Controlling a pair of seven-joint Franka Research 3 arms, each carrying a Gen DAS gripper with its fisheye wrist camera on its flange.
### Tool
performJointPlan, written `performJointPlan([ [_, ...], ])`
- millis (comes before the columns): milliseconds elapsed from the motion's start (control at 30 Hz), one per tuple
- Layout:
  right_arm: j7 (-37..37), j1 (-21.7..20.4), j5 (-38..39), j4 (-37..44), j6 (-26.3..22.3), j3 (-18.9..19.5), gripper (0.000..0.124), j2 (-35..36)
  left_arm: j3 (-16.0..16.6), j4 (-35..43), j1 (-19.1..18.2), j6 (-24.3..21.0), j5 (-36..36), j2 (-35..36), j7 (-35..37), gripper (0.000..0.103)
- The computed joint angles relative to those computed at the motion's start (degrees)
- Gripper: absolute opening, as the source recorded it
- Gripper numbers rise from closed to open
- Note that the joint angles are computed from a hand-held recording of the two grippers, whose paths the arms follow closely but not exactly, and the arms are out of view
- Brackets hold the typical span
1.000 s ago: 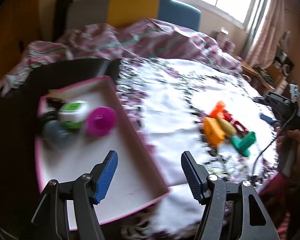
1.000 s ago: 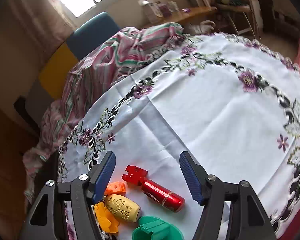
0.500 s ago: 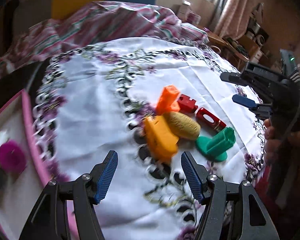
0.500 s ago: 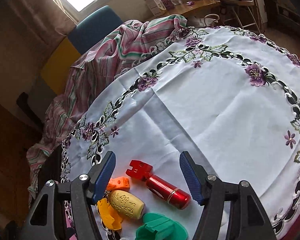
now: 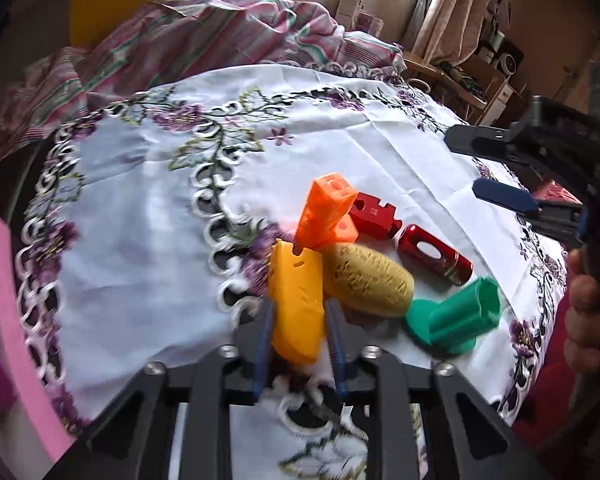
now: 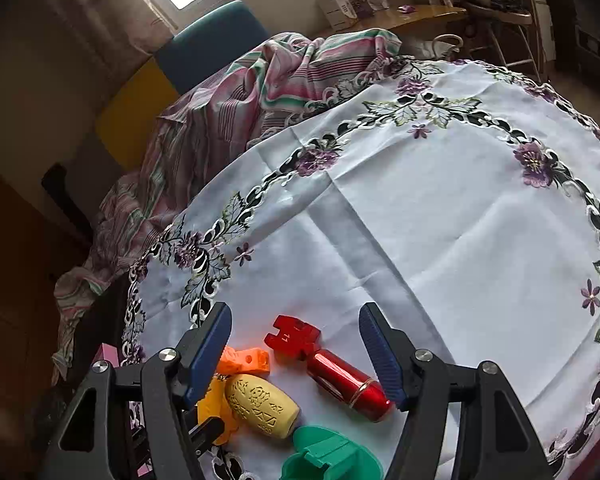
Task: Organize rigid objects
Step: 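Grasp the yellow flat piece with the left tool, then lift the yellow flat piece with the left tool while the right tool grasps the green cup-shaped piece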
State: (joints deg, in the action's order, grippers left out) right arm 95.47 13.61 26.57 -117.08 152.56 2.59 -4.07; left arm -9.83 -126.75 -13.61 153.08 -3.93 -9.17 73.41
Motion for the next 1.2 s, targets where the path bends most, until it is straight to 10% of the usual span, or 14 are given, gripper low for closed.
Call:
performJointPlan([
  [167,-3.0,0.7,-0.6,1.1,-2.0,0.4,0.067,0.7,1.8,-4.1,-1.2,-0.4,-5.0,-3.8,1.9,0.009],
  [367,-1.5,0.4,-2.0,1.0,-2.7,0.2,0.067,0.6,2.8,-3.5,-1.6,0.2,-8.2,-3.9,4.3,0.042],
  [633,-0.7,0.2,-1.8,1.1,-2.9,0.1,0.067,0.6,0.8,5.1,-0.4,-6.2,-6.4,3.1,6.4,0.049],
  [800,-0.8,0.1,-1.6,1.0,-2.6,0.1,0.068,0.6,-0.4,7.8,1.7,-6.5,-3.2,7.2,3.8,0.03],
  [1033,-1.3,0.2,-1.9,1.1,-3.0,0.2,0.067,0.5,0.3,-1.4,1.3,-2.7,-10.3,-1.6,5.3,0.03],
  [1200,-2.0,0.3,-1.4,1.4,-4.4,0.2,0.066,0.7,-1.5,-7.1,0.8,-4.5,-2.3,-7.5,-0.5,0.03],
])
